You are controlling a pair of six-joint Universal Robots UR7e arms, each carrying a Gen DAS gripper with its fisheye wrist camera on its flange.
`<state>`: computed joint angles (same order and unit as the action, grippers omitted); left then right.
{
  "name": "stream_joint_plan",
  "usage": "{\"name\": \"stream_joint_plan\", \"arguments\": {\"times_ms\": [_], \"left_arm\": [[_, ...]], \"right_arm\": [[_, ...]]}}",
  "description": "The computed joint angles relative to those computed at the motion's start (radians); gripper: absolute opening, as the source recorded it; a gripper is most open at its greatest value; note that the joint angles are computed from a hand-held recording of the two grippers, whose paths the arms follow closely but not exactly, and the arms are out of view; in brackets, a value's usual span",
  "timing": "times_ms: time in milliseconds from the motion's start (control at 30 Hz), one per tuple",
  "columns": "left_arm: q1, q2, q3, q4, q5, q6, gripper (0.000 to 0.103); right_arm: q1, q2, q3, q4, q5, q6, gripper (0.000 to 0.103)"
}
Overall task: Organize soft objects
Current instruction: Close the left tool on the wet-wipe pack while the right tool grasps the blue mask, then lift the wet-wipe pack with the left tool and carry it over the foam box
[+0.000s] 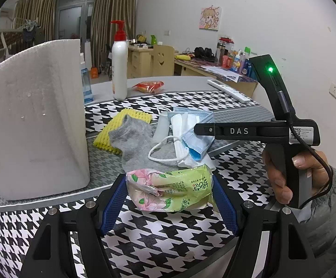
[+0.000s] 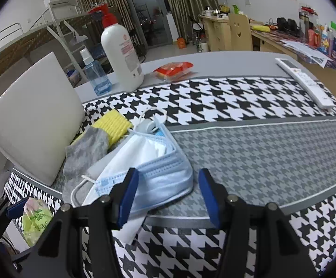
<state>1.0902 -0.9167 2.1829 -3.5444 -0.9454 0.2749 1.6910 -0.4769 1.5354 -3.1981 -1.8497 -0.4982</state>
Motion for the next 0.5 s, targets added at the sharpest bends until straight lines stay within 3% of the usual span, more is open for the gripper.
{"name": "stream_joint_plan", "arguments": {"times_ms": [67,167,300,500], "left_arm": [[0.002,0.001,-0.005,0.006,-0.002,-0.002,0.074],[0.002,-0.001,-0.005,0.009,-0.005,0.0,0.074],[0.001,-0.004,-0.003,0.004,-0.005,0.004,0.074],[-0.01,-0.013,0.016,-0.032,0.008,0.013,0.074]], "right_arm": [[-0.001,0.001,-0.004,0.012,0.005,0.003,0.036],[-0.005,-0.003,-0.003,0.018,0.011,0.021,0.019],[-0.009,-0.017,0.018,-0.002,0.039,0.019,0.01],[0.0,-0.051,0.072,-0.078,0.061,0.015,0.009]]}}
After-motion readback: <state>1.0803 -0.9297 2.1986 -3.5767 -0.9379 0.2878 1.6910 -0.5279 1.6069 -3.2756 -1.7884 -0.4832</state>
